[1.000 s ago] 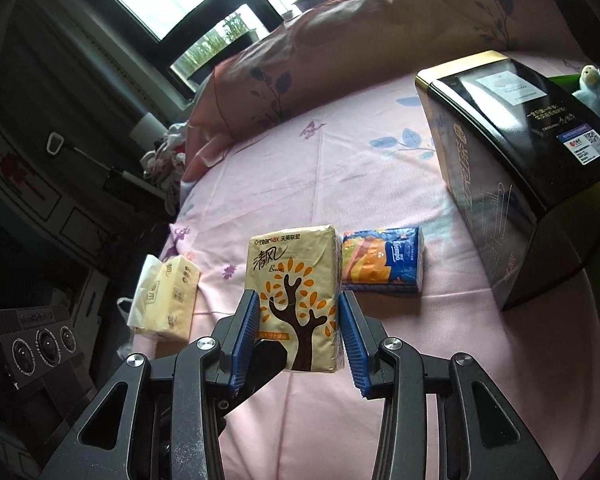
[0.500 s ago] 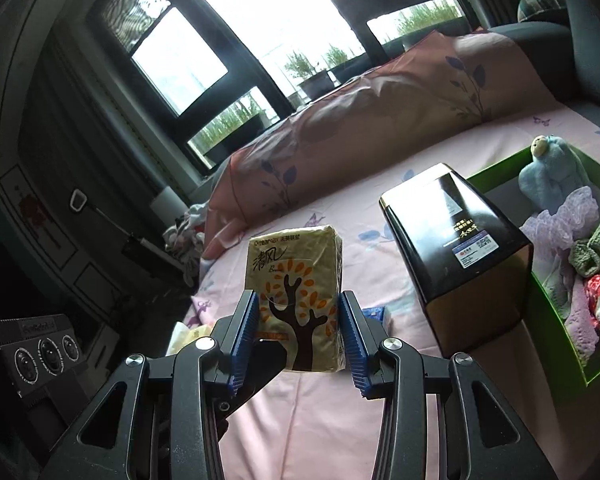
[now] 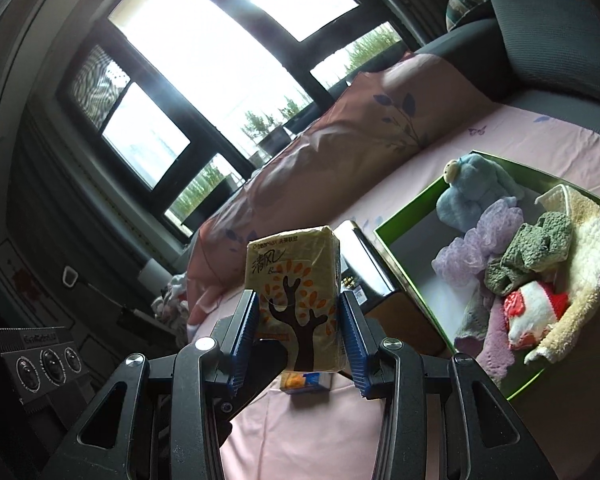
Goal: Organize soft objects
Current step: 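Lift and carry the tissue pack with the right gripper over the box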
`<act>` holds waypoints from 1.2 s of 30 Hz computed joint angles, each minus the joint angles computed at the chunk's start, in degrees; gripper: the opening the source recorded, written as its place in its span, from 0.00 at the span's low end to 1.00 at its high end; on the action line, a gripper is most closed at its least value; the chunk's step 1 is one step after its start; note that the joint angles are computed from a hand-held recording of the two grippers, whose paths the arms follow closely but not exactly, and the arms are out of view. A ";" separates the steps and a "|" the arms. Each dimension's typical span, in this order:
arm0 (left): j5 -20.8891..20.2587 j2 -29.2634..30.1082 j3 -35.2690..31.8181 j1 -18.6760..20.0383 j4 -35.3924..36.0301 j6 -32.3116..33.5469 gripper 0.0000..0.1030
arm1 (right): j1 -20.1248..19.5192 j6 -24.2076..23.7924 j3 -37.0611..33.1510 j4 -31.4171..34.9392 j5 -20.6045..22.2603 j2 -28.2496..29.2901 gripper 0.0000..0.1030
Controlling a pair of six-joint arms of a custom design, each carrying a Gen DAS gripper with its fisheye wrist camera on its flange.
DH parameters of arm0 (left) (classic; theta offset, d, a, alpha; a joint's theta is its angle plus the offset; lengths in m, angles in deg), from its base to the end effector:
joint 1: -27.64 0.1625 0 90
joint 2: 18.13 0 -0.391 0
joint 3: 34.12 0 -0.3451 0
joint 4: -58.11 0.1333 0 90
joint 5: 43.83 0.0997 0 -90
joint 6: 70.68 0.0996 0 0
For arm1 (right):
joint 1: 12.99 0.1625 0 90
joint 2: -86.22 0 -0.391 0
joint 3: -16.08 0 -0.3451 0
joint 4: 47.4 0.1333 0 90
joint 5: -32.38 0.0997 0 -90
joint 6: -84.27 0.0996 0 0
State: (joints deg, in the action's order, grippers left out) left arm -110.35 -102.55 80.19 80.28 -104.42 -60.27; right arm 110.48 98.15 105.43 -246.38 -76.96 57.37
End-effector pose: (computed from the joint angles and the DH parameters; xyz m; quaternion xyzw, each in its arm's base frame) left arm -0.1492 -0.4805 0.3800 0.3017 0.8639 -0.3903 0.1014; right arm 0.4415 -0.4859 0.0632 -0.0850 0.8975 -0.4322 0.0222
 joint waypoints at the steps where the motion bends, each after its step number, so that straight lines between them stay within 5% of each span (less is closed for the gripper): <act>1: -0.07 0.75 -0.42 -0.16 0.19 0.31 0.24 | -0.43 0.00 1.01 -1.35 0.22 -0.46 0.42; 21: -1.55 12.81 -7.29 -1.54 4.40 4.11 0.24 | -5.96 7.17 10.83 -13.67 -2.82 -4.99 0.42; 36: -1.29 18.06 -10.55 -0.84 7.97 1.42 0.26 | -8.50 13.50 13.08 -12.50 -5.09 -6.22 0.39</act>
